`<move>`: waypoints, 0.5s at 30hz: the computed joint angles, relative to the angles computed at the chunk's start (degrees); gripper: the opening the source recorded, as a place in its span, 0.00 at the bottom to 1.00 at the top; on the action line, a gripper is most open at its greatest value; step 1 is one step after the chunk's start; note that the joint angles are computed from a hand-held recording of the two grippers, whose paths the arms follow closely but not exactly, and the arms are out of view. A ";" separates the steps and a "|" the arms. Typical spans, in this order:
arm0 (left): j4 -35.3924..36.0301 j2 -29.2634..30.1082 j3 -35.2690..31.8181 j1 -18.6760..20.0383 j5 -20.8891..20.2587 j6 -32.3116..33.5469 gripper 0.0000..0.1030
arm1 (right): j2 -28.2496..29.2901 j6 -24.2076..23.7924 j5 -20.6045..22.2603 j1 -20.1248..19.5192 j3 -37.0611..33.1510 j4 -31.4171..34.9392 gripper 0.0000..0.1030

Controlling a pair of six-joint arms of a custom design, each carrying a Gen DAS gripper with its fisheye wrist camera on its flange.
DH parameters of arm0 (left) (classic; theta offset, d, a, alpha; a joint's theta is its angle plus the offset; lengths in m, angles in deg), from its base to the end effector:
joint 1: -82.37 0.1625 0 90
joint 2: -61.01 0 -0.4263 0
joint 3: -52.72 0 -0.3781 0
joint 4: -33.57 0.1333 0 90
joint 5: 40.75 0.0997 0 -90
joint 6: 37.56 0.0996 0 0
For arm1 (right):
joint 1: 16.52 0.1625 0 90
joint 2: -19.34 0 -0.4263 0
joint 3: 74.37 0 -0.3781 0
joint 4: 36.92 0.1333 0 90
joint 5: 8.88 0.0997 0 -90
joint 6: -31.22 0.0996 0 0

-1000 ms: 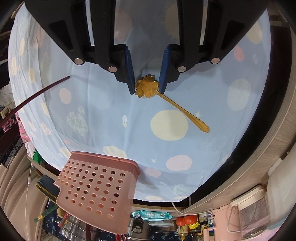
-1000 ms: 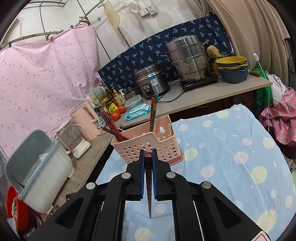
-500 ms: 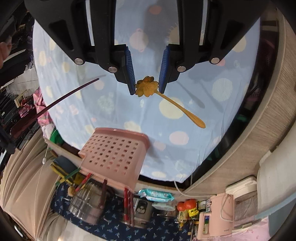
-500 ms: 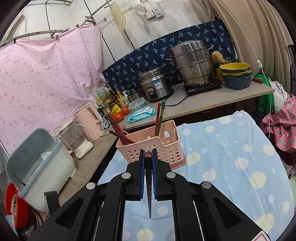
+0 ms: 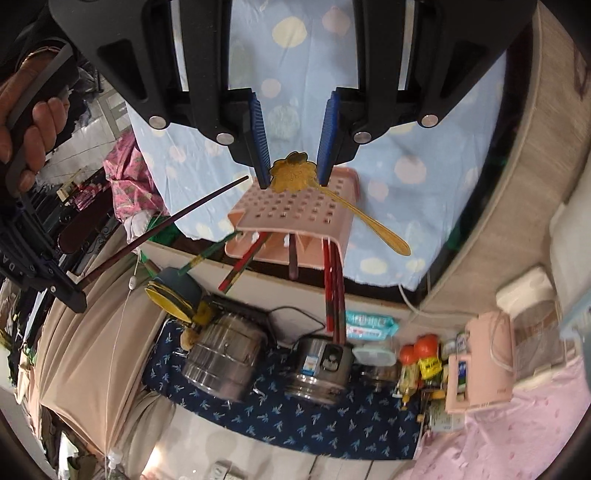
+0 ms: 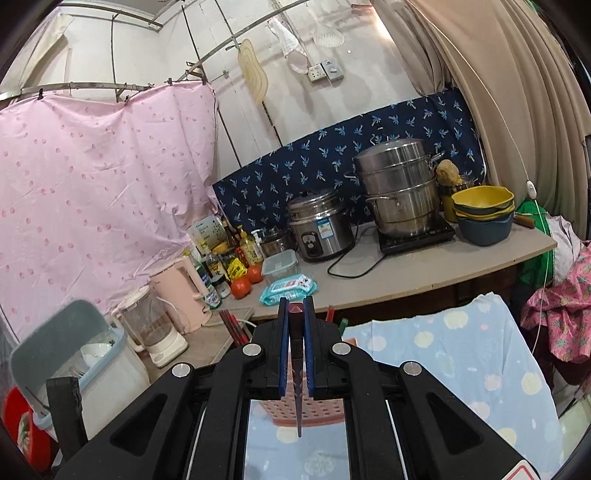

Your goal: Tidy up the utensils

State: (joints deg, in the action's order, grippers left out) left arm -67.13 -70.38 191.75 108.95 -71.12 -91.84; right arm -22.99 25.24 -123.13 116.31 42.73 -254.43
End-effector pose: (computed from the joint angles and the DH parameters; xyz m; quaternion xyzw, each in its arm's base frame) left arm -0.0764 -0.2834 0.3871 0.0559 0.8656 -0.4373 0.2373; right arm 0.4397 -0.3384 0.1091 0.2770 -0.8362 0.4715 0.0413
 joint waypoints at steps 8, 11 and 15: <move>-3.94 -2.78 4.90 2.90 -8.03 2.77 0.24 | -0.40 0.37 -0.36 0.07 2.47 -0.55 0.07; -5.85 -4.61 8.71 5.87 -12.23 4.26 0.24 | -0.31 1.53 -0.32 -0.23 4.38 -0.85 0.07; -6.73 -6.18 12.85 9.99 -15.99 5.07 0.24 | -0.22 2.43 -0.50 -0.44 6.41 -0.85 0.07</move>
State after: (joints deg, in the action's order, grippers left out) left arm -73.87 -76.56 204.60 118.95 -87.11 -86.77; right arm -23.21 27.66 -123.63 115.87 49.15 -255.28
